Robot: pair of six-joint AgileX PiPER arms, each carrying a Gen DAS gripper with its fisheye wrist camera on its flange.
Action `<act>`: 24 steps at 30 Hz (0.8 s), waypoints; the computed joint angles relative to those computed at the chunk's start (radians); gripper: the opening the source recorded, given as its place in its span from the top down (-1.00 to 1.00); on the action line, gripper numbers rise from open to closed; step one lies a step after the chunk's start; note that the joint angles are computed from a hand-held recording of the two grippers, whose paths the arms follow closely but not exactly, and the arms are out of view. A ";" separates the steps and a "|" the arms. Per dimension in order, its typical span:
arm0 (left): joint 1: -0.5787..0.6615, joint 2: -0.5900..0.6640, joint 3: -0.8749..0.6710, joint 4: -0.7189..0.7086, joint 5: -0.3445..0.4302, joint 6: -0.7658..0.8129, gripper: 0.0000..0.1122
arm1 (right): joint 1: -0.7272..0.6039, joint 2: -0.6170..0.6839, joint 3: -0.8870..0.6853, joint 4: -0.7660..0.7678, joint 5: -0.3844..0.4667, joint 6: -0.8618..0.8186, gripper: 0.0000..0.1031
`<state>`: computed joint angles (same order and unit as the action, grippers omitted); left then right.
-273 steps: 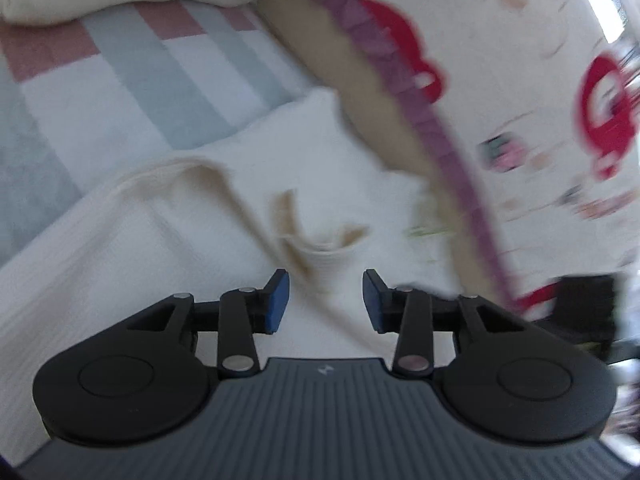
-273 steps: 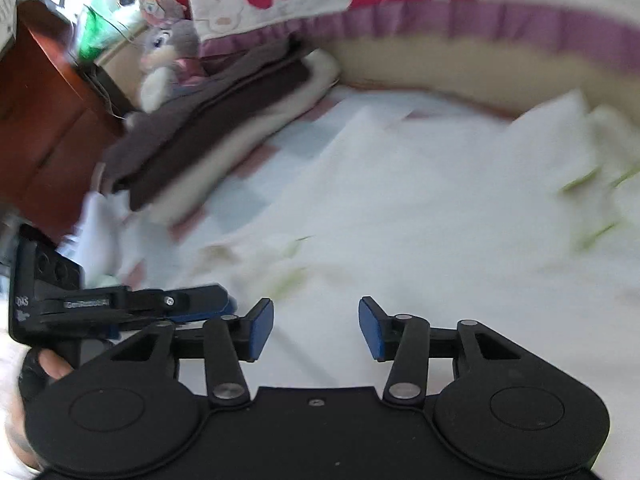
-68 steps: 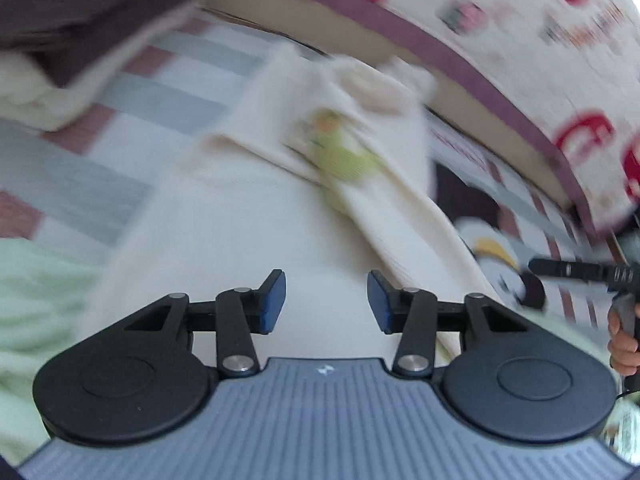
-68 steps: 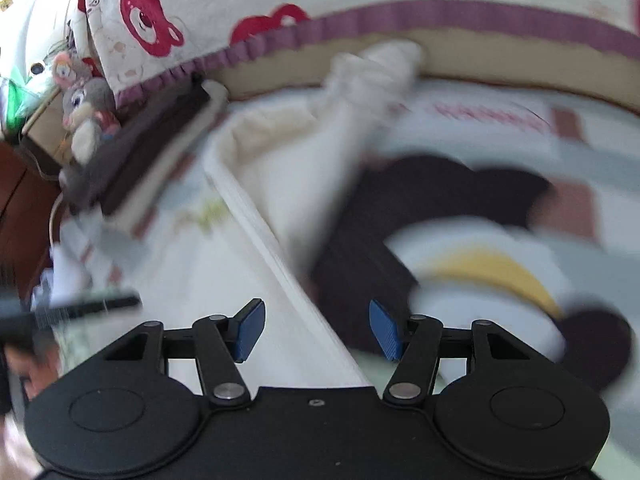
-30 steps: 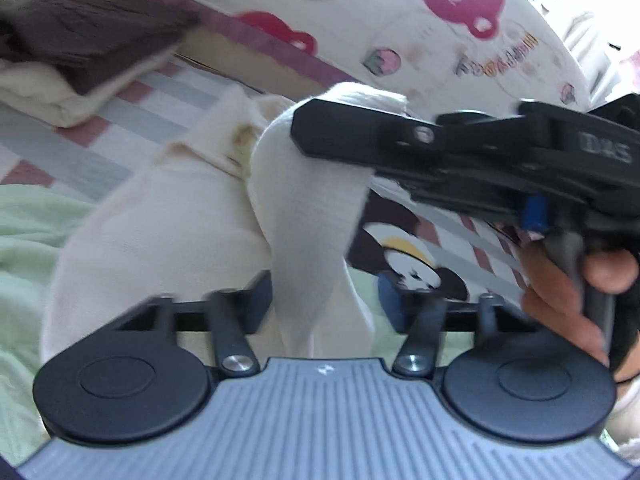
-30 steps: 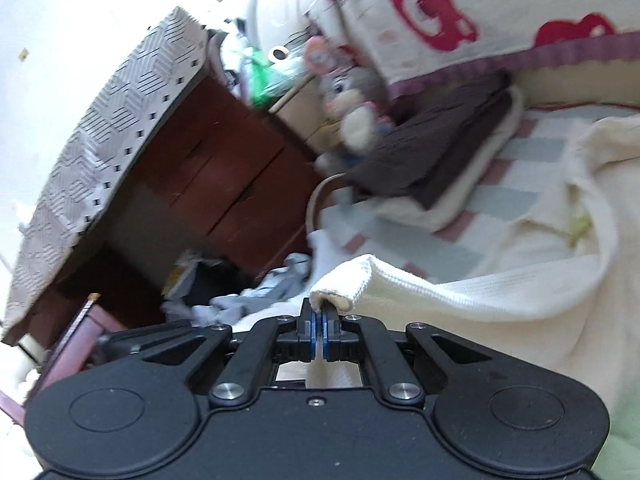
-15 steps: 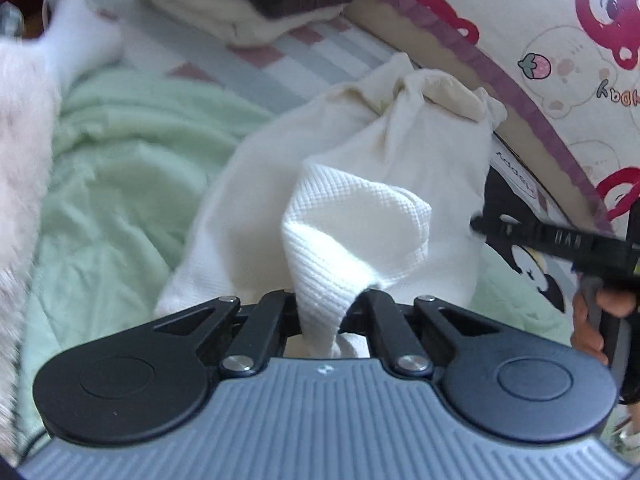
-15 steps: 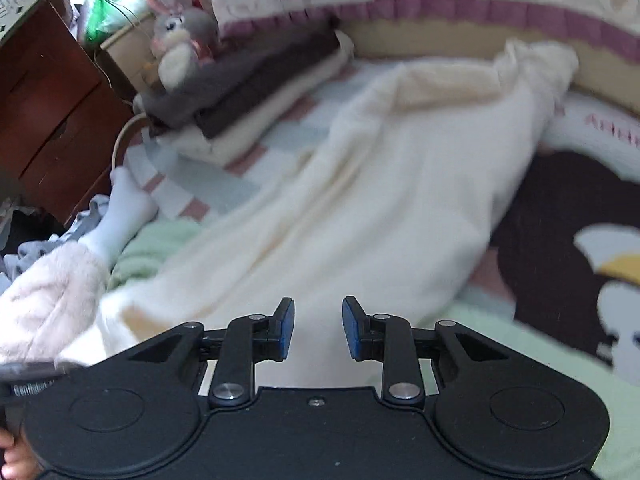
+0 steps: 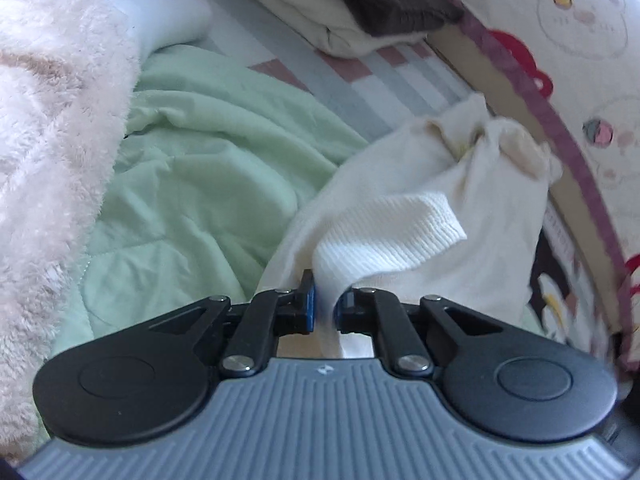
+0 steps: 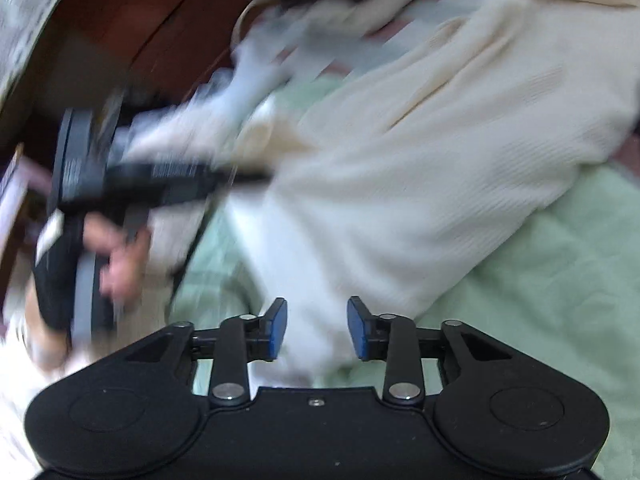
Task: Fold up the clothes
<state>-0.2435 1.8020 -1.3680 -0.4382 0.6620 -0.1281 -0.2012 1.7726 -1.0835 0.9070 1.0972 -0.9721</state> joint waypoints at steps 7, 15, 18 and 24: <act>0.018 0.043 -0.017 -0.011 0.011 -0.025 0.87 | 0.212 -0.043 0.010 -0.164 -0.143 0.063 -0.15; 0.046 0.068 -0.028 -0.027 -0.002 -0.050 0.87 | 0.353 -0.094 0.021 -0.410 -0.254 0.159 0.54; 0.051 0.053 -0.025 -0.033 -0.013 -0.002 0.94 | 0.248 -0.106 -0.001 -0.278 -0.123 0.090 0.79; 0.062 0.020 -0.011 -0.025 -0.015 0.000 0.90 | 0.146 -0.055 -0.039 -0.189 0.043 0.145 0.79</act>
<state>-0.1811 1.8216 -1.3795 -0.4632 0.6475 -0.1278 -0.0556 1.7176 -1.1227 0.7183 1.1402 -0.8274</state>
